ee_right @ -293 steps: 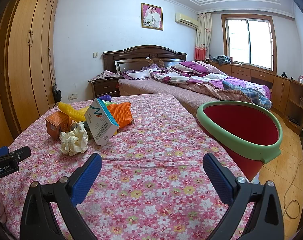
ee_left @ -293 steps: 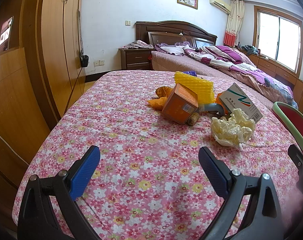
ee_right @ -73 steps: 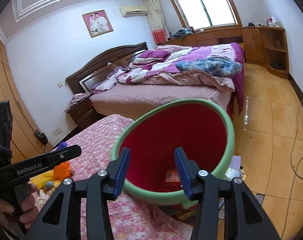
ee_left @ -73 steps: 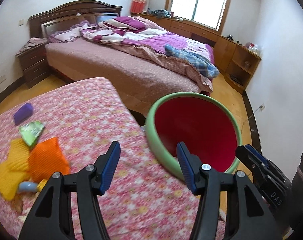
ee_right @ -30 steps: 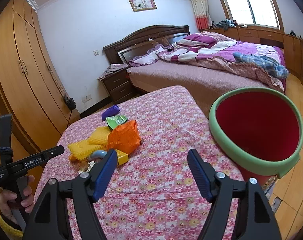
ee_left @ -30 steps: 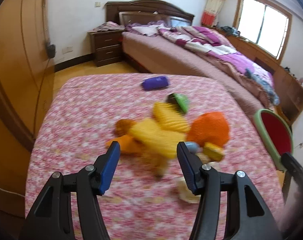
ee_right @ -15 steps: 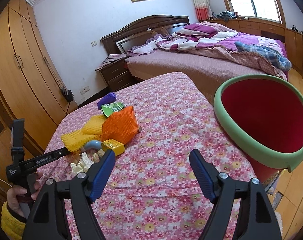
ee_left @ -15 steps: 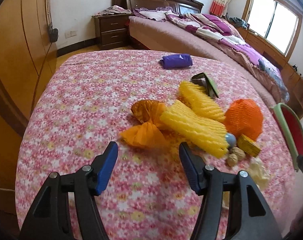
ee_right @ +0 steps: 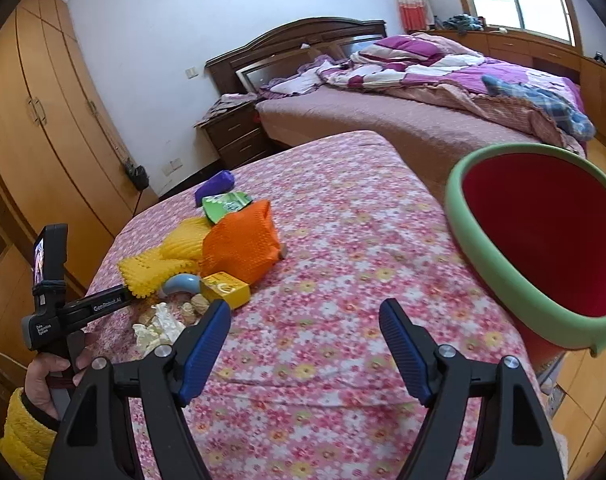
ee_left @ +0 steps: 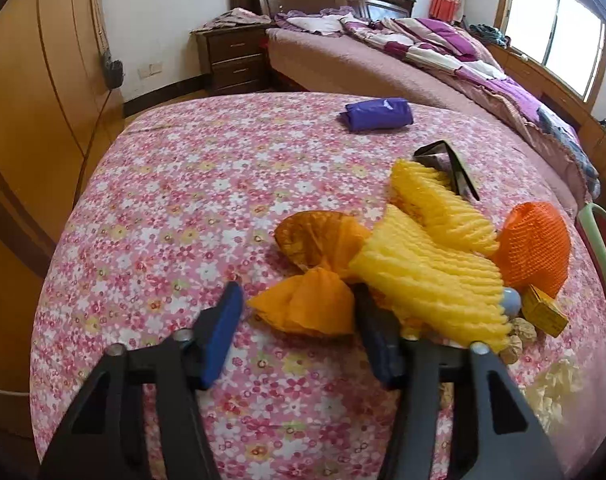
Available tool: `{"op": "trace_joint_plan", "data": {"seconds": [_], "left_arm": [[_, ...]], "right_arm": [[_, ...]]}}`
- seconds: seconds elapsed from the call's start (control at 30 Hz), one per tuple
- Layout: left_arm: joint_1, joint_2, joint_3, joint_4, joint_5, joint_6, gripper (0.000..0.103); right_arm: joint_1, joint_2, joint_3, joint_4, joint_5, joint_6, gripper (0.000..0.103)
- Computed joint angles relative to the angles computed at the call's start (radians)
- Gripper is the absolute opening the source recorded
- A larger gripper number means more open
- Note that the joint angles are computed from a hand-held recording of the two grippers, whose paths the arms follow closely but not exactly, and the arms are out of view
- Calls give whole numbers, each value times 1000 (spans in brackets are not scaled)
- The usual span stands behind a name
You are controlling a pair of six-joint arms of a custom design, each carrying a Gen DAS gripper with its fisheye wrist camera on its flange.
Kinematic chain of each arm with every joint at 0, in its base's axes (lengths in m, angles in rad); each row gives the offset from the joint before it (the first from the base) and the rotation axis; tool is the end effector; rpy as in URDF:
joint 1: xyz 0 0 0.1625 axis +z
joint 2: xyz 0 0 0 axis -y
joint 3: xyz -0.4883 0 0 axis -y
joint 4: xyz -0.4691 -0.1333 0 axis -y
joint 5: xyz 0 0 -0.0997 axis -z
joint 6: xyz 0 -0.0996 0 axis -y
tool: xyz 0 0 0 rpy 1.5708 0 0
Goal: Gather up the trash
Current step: 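Grasp the yellow-orange mesh bag with the left tool while the right tool grasps the orange mesh bag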
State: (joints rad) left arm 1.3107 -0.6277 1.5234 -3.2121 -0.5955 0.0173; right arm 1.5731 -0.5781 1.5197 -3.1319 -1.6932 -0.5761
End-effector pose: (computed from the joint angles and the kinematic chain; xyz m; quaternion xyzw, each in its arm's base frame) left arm 0.0029 -0.8281 0.1097 -0.0553 0.8384 -0.3722 0.3942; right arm 0.1230 -0.8233 0.0275 0.2532 -0.9165 0.2753 0.1420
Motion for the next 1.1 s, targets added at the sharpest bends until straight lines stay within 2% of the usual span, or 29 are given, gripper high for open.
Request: {"op": "trace_joint_plan", "data": {"seconds": [0.03,0.13,0.33,0.43,0.7,0.77,0.83,0.87,0.97,1.1], "left_arm": [[1,1,-3,-5,-6,7,34],[5,-15,14,-4,-51,-16,14],[2,-51,76,-44,-108,-60,3],[-7,-69,115,-93,-113,-52,3],[-28,-97,166,-140,-92,-42,4],[-30,-97,157,-127,-79,-45,12],[-26,-94,139,-109,-73,-54,35],[-22,-90,128,-103,-73,-57,39],[-6,-76,86,-72,-82,-61,42],[23,-46,9,23,-85,-85,44]], "right_arm": [[2,3,-7,15,3,-2,79],[8,13,-24,50,4,-2,79],[17,31,-53,105,0,1,79],[20,37,-70,127,5,9,79],[39,103,-190,193,-6,27,79],[43,127,-225,210,-14,39,79],[46,148,-256,227,-20,47,79],[47,158,-270,237,-22,49,79],[48,182,-300,251,-27,60,78],[44,205,-332,284,-33,86,67]]}}
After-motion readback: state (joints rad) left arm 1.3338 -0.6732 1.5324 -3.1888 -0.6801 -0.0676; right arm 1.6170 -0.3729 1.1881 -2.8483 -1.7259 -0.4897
